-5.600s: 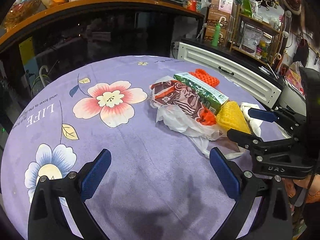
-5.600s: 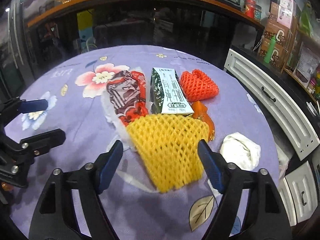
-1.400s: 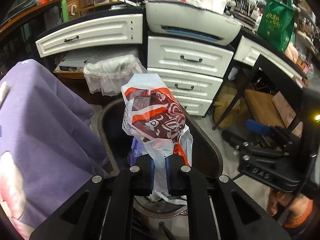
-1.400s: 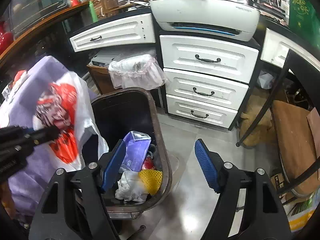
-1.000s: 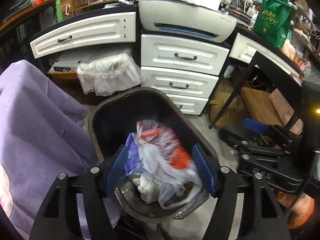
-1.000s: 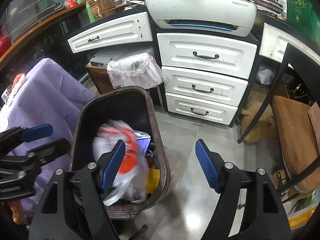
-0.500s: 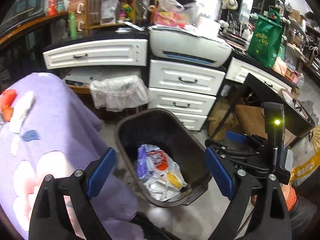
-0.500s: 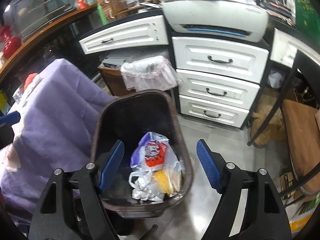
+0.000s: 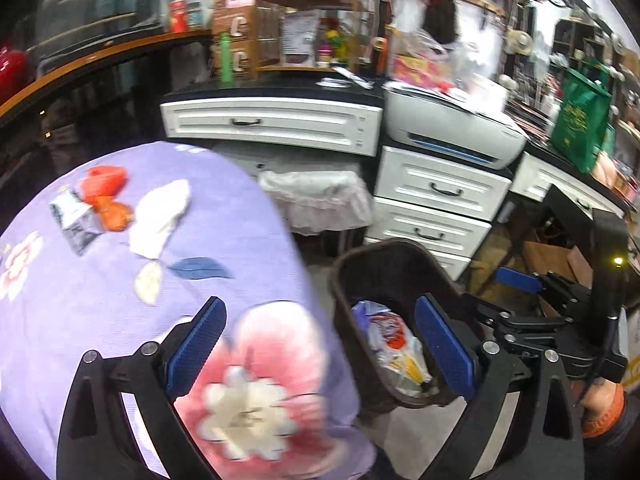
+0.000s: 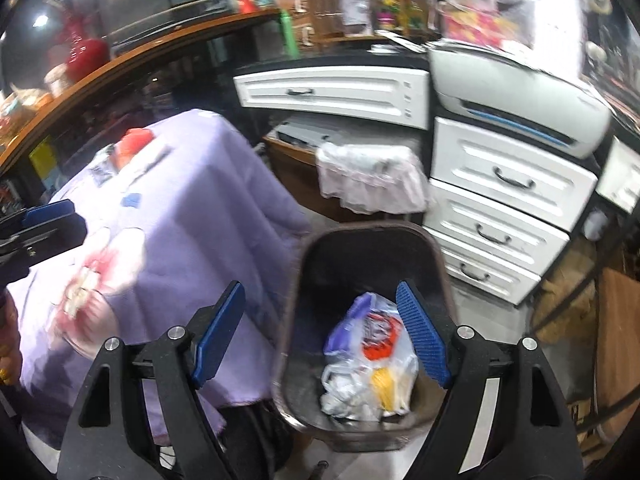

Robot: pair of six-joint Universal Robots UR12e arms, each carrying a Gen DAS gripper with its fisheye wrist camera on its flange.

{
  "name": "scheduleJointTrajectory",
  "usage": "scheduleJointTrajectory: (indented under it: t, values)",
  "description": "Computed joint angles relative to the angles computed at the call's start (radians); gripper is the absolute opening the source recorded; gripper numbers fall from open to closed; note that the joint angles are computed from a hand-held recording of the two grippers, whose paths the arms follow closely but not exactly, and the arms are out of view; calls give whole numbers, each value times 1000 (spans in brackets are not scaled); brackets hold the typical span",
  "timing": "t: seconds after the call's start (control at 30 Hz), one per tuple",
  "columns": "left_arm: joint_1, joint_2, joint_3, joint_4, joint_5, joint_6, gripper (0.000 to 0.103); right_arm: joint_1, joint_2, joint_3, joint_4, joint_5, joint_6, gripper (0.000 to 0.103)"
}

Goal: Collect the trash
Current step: 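Return to the table and close the right tool on the white cloth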

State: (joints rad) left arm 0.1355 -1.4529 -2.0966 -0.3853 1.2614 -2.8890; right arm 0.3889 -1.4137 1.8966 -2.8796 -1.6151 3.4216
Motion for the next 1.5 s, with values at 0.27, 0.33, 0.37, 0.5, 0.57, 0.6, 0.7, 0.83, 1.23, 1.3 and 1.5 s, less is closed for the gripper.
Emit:
scheduleJointTrajectory:
  t: [0.27,0.33,0.37,0.5,0.57,0.6,0.7,0.83,1.23,1.3,1.5]
  values:
    - [101,22,-3,4,30,-35,97,37,80,-136,35,127,-53,78]
    - [125,22,2,-2,51,-48,97,44,105,-179,57,160,-64,78]
    - [137,21,3,-1,59,-53,97,50,122,-209,80,172,-76,78]
    - [187,15,17,-16,87,-81,97,73,188,-324,158,203,-121,79]
    - [207,11,25,-26,93,-93,97,84,229,-393,206,214,-137,79]
    - [217,6,31,-29,99,-98,97,91,249,-428,230,212,-148,79]
    - [230,-10,51,-43,124,-104,97,112,301,-521,314,180,-187,79]
    - [245,-32,75,-72,128,-113,97,131,365,-626,388,170,-226,79]
    - [266,-92,128,-100,115,-142,97,153,475,-800,515,107,-211,76]
    - [266,-101,140,-100,123,-148,97,153,481,-807,527,102,-211,60]
    - [252,-138,197,-127,147,-184,97,153,478,-801,509,108,-235,27]
